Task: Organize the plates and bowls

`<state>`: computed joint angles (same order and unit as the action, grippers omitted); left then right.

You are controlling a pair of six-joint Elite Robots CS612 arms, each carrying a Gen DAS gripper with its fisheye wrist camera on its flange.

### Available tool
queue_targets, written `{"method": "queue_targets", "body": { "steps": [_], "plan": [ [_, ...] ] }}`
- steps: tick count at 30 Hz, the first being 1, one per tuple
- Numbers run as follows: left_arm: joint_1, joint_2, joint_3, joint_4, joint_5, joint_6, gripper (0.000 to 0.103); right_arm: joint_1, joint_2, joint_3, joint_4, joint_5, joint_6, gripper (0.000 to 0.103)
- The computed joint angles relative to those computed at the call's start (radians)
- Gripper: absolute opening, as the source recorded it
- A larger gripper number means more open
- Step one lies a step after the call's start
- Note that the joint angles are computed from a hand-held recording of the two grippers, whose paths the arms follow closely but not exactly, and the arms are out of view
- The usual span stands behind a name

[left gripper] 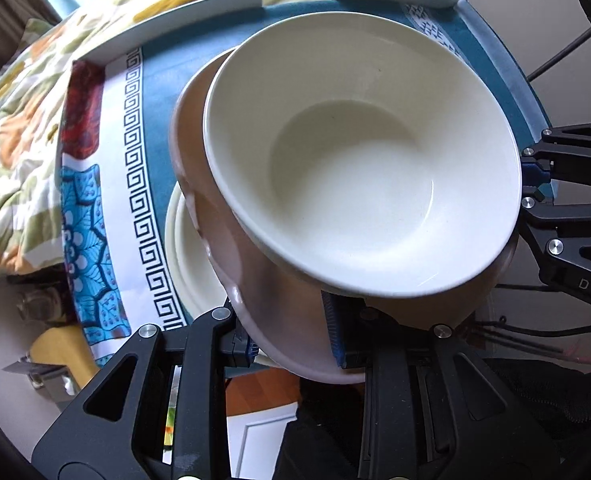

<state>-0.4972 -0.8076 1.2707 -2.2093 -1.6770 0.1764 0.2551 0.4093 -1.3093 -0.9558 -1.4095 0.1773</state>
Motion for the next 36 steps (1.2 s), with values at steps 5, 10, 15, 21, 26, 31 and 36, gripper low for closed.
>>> {"method": "queue_targets", "body": {
  "steps": [5,10,15,21,26,31,36],
  "plan": [
    [0.014,0.010,0.006,-0.010,-0.006,0.028,0.023,0.018,0.008,0.019,-0.025,-0.005,0.050,0.017],
    [0.018,0.018,0.010,-0.038,-0.004,0.038,0.023,0.024,0.021,0.017,-0.037,-0.007,0.099,0.017],
    [0.021,0.022,0.013,-0.053,-0.008,0.047,0.024,0.029,0.033,0.003,-0.054,-0.027,0.118,0.017],
    [0.010,0.015,0.034,-0.076,0.058,0.060,0.024,0.038,0.036,0.001,-0.057,-0.058,0.126,0.017],
    [-0.004,-0.003,0.072,-0.153,0.128,0.083,0.023,0.043,0.033,0.004,-0.056,-0.081,0.130,0.017],
    [-0.002,-0.003,0.070,-0.152,0.126,0.080,0.024,0.044,0.032,0.005,-0.053,-0.086,0.143,0.017],
    [-0.002,-0.009,0.076,-0.160,0.130,0.084,0.024,0.048,0.025,0.011,-0.047,-0.106,0.160,0.017]
  ]
}}
